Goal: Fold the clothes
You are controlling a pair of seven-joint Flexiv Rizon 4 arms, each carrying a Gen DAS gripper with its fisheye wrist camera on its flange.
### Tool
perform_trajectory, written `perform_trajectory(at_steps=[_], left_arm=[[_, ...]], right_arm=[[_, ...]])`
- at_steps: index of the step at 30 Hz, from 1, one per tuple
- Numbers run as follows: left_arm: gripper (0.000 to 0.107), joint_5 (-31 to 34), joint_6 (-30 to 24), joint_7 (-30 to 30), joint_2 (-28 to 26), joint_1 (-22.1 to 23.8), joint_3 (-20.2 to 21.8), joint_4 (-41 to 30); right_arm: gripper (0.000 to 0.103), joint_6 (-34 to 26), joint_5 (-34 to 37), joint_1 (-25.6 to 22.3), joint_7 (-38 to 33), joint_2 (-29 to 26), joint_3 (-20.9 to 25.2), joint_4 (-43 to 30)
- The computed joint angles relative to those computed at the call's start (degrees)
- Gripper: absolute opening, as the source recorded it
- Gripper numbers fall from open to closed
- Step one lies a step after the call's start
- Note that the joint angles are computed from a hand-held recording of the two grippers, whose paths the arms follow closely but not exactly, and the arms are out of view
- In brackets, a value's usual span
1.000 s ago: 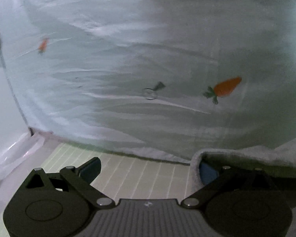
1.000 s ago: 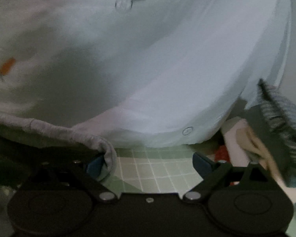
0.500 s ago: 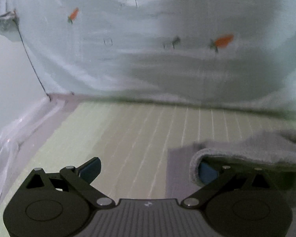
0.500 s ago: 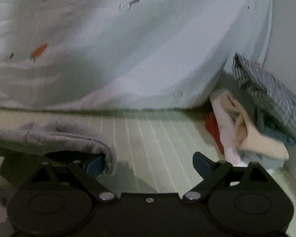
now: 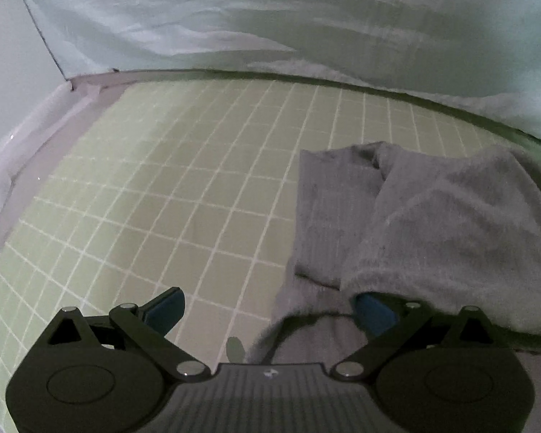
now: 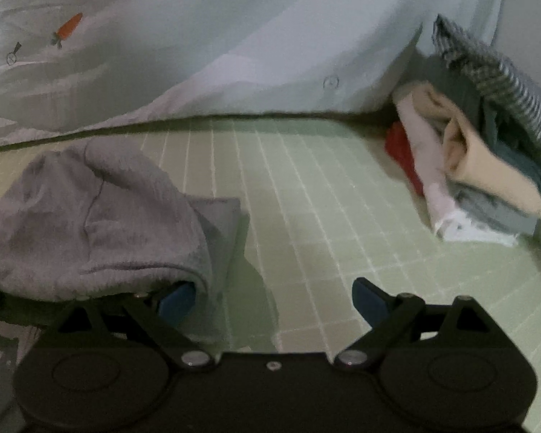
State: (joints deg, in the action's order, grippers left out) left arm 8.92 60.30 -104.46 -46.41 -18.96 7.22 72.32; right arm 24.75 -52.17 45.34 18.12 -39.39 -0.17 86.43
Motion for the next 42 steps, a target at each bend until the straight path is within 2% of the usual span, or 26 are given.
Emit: perform_trajectory(at_steps=[10,15,19,24,31,36,42], left_arm=[[0.100,-5.28,5.82,5.35,4.57,3.27,-4.83,8.18],[0.101,-7.54,8.92,7.87,7.73,4.10,-5.89,13.63],[0.101,-7.91,10.50,8.61,9.99,3.67,-4.96,17.41],[0.101,-6.89,9.81,7.58,12.18,2.63,-3.02,21.37],[0.101,-3.55,7.13,6.17,14.58,2.21,-1.15,27.06],[0.101,-2.60,5.26,6.56,15.93,3.55,-1.78,30.89],[0.101,-3.41,7.97,7.88,17.22,5.32,-3.11,34.47]], right_arm=[[0.094,4.87,-1.97,0.12,5.35,2.64,0.73,3.94],[0.095,5.43,-3.38,1.03,8.85,4.48,1.56,6.37],[0.095,5.55,-4.10,1.72,12.01,5.91,2.70,8.60],[0.095,7.15,-3.34,1.87,15.45,7.24,4.64,11.50],[0.095,12.49,0.34,1.80,19.42,7.37,6.70,14.76],[0.095,15.60,2.78,2.58,20.90,7.03,7.28,16.16],[0.095,17.80,3.89,3.80,21.24,6.24,7.00,16.11]])
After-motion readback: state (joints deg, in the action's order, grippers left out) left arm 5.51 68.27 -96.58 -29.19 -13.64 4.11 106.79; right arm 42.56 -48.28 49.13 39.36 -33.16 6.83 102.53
